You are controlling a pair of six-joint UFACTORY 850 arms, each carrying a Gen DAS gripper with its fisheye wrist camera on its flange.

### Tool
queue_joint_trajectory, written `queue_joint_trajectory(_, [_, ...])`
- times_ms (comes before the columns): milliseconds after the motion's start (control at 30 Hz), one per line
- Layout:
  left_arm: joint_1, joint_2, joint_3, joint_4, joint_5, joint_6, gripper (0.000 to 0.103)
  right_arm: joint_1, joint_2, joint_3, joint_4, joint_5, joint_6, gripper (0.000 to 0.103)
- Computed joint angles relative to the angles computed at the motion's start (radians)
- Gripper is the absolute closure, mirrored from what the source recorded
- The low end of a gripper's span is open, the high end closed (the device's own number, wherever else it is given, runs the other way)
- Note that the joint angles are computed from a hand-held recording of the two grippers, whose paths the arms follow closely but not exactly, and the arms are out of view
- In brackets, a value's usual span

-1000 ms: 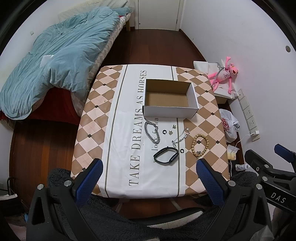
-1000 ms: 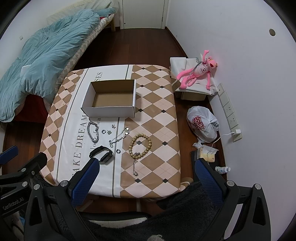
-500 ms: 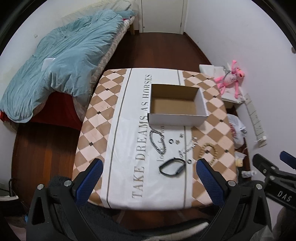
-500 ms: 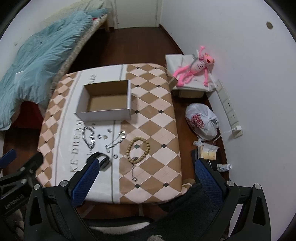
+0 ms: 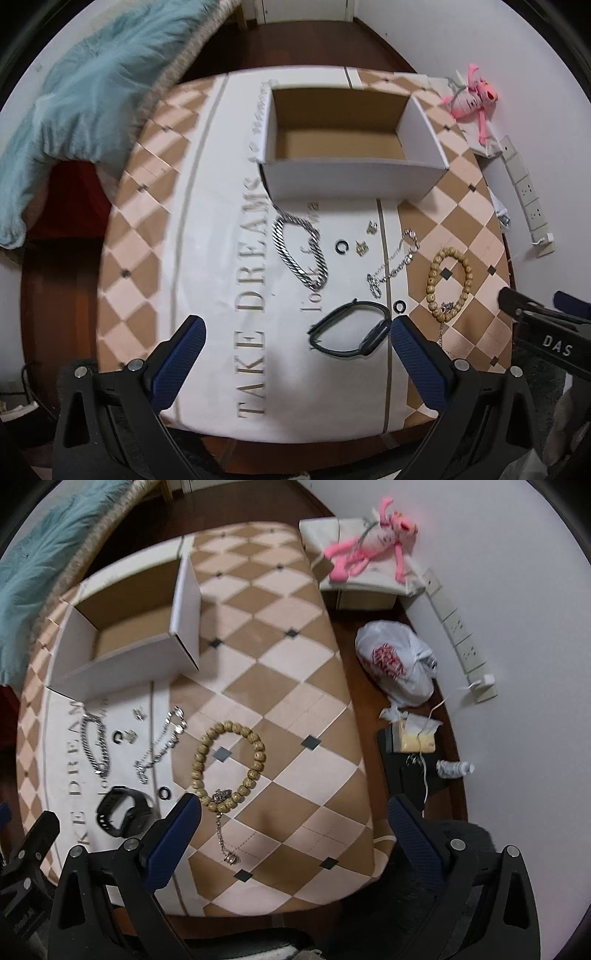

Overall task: Organize jewelry
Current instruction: 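Grasp the black watch band with the left tool while the right tool grasps the wooden bead bracelet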

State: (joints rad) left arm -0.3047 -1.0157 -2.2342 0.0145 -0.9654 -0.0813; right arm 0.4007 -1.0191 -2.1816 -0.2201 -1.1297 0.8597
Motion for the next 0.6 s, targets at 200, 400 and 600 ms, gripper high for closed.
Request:
queue_joint_trajectory(200, [0.003,-0.071,-0.072,-0.054,-0.034,0.034,0.004,-0.011,-0.058,-0.033,0.042,-0.005,-0.010,0.006])
queue_joint_trajectory(400, [0.007,-0.153,-0.182,-0.083,-0.110,0.061,0.028,-0.026,-0.086,-0.049,0.092,0.004,-0.024,0.012])
queue_joint_trajectory(600, [0.009,-0.193,-0.223,-0.093,-0.154,0.071,0.028,-0.036,-0.119,-0.075,0.119,0.011,-0.023,0.024])
